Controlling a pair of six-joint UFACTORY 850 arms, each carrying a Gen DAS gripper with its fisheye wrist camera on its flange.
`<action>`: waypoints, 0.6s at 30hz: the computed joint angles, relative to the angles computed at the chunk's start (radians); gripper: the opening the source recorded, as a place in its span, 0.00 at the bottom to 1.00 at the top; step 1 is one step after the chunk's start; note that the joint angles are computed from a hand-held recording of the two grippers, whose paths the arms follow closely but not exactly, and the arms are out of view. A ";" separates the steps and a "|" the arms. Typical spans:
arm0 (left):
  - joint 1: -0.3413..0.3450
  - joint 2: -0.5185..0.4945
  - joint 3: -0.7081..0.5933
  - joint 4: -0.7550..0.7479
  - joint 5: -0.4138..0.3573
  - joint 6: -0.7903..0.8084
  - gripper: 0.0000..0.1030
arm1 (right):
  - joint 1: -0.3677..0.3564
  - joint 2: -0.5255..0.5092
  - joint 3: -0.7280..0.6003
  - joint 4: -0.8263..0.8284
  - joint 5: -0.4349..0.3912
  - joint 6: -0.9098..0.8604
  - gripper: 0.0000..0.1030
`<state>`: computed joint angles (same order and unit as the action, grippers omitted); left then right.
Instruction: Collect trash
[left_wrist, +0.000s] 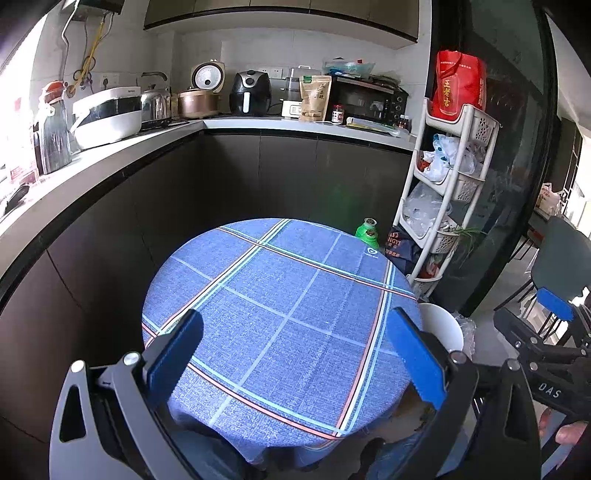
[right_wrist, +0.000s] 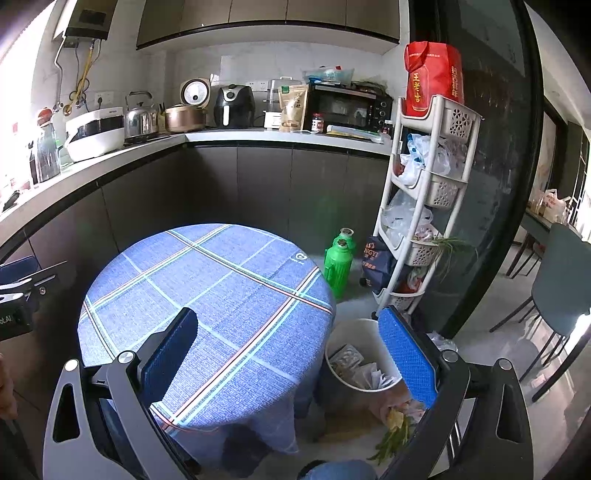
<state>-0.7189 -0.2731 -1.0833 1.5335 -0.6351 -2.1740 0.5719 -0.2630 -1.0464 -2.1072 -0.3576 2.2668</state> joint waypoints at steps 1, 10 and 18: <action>0.000 0.001 0.001 0.001 0.000 -0.003 0.97 | 0.000 -0.001 0.000 0.003 -0.001 -0.002 0.92; 0.003 0.005 0.004 0.002 0.006 -0.002 0.97 | 0.001 0.000 -0.001 0.007 0.000 -0.004 0.92; 0.004 0.007 0.003 0.005 0.010 -0.003 0.97 | 0.000 0.000 0.001 0.000 -0.001 0.003 0.92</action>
<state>-0.7146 -0.2663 -1.0801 1.5382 -0.6249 -2.1774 0.5718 -0.2634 -1.0451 -2.1069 -0.3589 2.2700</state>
